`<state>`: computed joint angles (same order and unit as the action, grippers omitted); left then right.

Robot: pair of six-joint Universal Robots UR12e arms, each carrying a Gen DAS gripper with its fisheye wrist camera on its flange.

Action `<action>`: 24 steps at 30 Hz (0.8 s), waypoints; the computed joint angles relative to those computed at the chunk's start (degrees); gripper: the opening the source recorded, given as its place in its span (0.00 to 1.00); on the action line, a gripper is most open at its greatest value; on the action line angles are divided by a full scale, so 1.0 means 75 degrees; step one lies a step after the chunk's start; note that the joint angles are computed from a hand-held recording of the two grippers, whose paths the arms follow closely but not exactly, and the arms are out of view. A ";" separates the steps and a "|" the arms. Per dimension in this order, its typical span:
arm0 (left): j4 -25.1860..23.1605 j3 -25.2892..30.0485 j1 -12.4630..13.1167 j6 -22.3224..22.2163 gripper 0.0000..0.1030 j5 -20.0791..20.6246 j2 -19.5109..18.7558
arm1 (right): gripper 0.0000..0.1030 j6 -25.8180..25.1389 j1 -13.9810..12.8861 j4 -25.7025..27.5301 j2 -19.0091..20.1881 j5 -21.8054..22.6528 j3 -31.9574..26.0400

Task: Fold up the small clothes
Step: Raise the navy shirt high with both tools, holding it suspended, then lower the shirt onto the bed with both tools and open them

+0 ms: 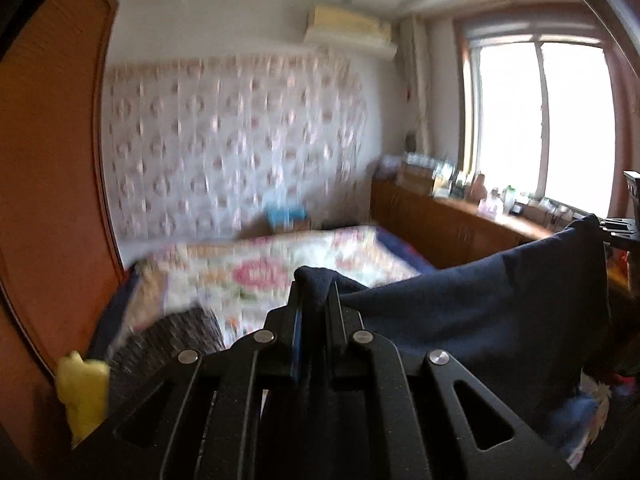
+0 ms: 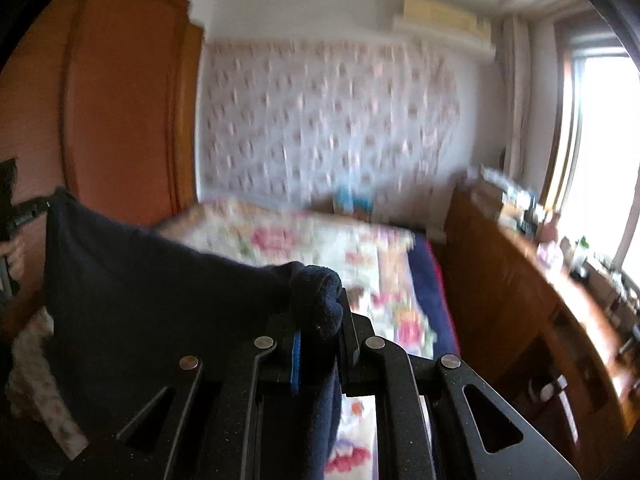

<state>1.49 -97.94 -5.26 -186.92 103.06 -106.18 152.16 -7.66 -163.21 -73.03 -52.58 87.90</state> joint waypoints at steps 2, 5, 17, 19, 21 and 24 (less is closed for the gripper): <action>-0.0349 0.0253 0.0092 0.0011 0.09 -0.0076 -0.0314 | 0.13 -0.0302 0.0247 0.0535 0.0298 -0.0560 -0.0331; -0.0871 0.0660 0.0142 -0.0036 0.09 -0.0046 -0.0717 | 0.13 -0.0494 0.0523 0.1217 0.0702 -0.1125 -0.0854; -0.2034 0.1411 0.0211 -0.0057 0.13 -0.0269 -0.1225 | 0.14 0.0082 0.0703 0.2431 0.1618 -0.1341 -0.2174; -0.2103 0.1379 0.0187 -0.0103 0.24 -0.0316 -0.1194 | 0.29 0.0249 0.0731 0.2178 0.1591 -0.1572 -0.2069; -0.2096 0.1286 0.0148 -0.0111 0.34 -0.0271 -0.1121 | 0.45 0.0255 0.0738 0.1983 0.1518 -0.1715 -0.1880; -0.1969 0.0986 0.0136 -0.0185 0.48 -0.0490 -0.0894 | 0.47 0.0175 0.0699 0.1829 0.1323 -0.1659 -0.1549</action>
<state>-13.28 -90.55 -4.24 -188.30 99.38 -112.89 153.47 -2.42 -149.49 -63.11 -65.02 76.28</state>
